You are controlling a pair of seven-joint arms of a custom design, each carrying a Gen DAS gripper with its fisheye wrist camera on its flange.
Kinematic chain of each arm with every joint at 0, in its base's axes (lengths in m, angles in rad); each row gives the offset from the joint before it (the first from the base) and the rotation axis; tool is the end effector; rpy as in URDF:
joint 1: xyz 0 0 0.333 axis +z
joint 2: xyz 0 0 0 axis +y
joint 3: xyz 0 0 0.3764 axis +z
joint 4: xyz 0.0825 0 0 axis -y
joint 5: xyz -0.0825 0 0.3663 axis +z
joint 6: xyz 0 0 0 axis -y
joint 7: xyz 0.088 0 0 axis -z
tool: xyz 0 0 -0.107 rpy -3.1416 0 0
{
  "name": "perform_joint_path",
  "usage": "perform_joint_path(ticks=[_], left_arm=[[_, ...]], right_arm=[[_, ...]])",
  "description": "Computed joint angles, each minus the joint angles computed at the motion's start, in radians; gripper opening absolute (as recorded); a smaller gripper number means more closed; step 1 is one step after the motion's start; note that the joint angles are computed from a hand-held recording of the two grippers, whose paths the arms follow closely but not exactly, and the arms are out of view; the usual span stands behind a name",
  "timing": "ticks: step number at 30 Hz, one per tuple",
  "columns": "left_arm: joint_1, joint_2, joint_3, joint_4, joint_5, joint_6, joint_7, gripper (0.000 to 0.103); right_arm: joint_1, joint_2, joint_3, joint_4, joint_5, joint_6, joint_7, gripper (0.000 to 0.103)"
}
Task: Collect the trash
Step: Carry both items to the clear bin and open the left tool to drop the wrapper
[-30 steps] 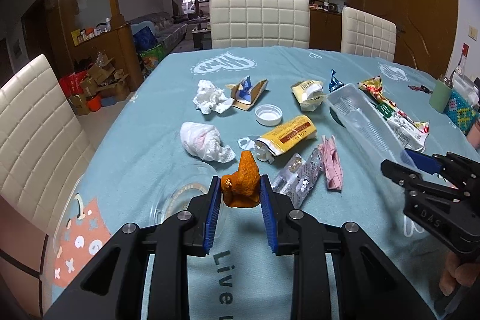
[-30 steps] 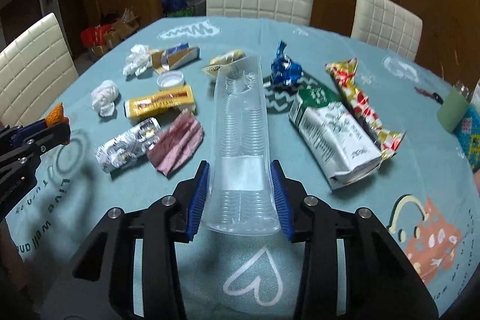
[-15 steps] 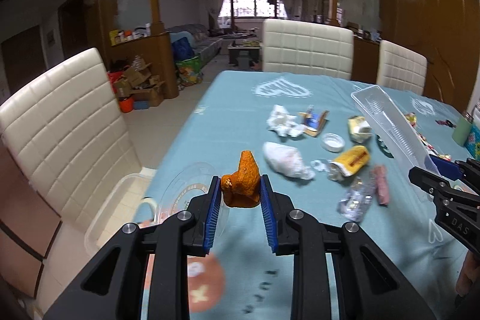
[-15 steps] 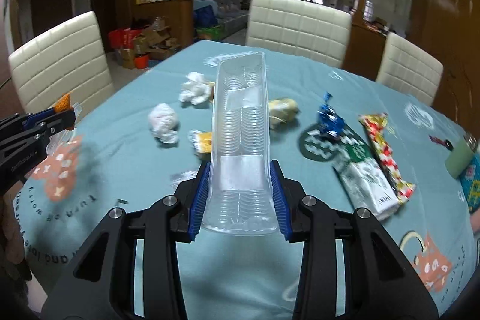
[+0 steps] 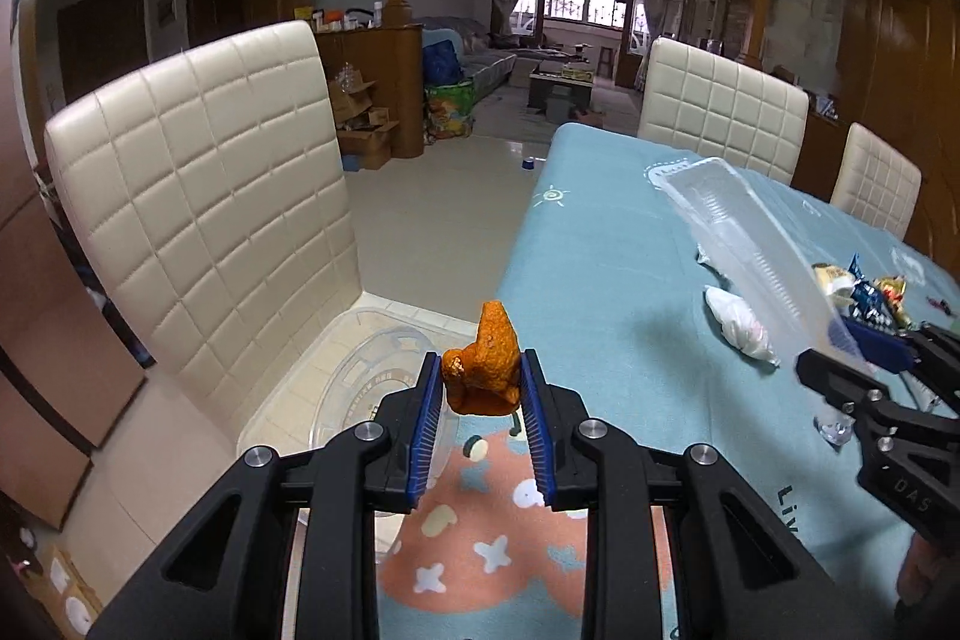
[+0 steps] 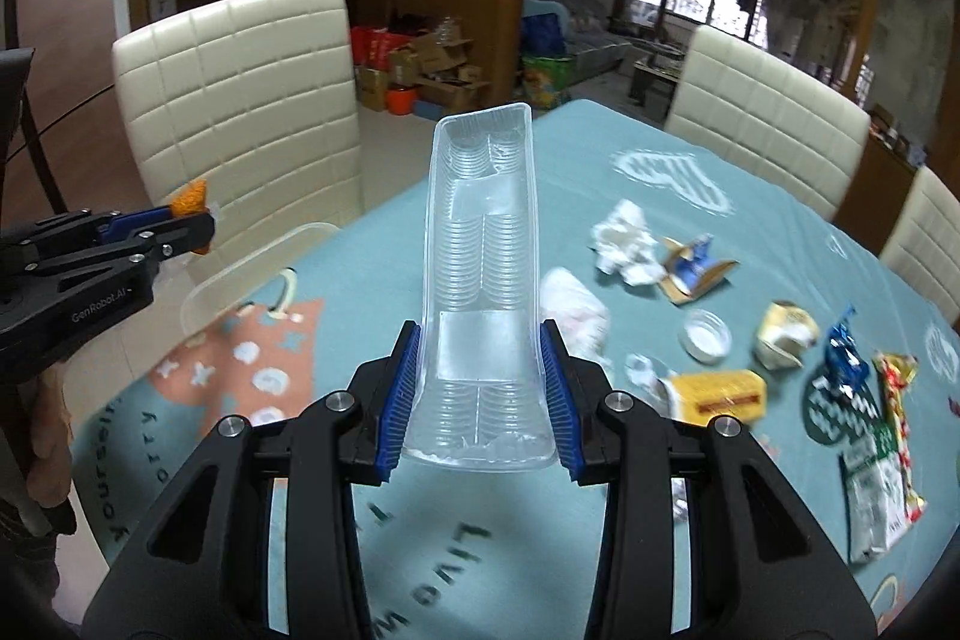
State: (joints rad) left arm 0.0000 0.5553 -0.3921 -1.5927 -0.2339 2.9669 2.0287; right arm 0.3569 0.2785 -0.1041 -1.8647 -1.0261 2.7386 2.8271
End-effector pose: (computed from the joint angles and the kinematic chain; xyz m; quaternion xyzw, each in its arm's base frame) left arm 0.7260 -0.2042 0.4880 -0.4645 0.7747 -0.3825 0.1944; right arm 0.6267 0.2036 0.4881 -0.5966 0.6879 -0.3357 0.2412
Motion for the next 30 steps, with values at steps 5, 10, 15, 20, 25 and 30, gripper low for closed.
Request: perform_joint_path(ticks=[5,10,15,20,25,30], left_arm=[[0.081,0.038,-0.089,0.043,-0.061,-0.034,0.094,0.026],[-0.003,0.078,0.023,0.131,-0.019,-0.076,0.043,0.027],[-0.081,0.137,0.134,0.233,0.059,-0.116,-0.059,0.046],[-0.049,0.161,0.092,0.237,0.078,-0.062,-0.048,0.072],[-0.055,0.180,0.117,0.266,0.100,-0.079,-0.088,0.072],[-0.050,0.179,0.148,0.256,0.113,-0.055,-0.142,0.072]], right_arm=[[0.004,0.073,0.003,0.093,0.067,0.015,-0.086,0.041],[-0.005,0.145,0.007,0.170,0.207,0.036,-0.217,0.041],[0.010,0.196,-0.015,0.231,0.304,0.041,-0.322,0.041],[0.028,0.243,-0.037,0.291,0.396,0.038,-0.414,0.041],[0.045,0.268,-0.055,0.315,0.459,0.039,-0.468,0.042],[0.055,0.288,-0.057,0.346,0.502,0.015,-0.522,0.042]])
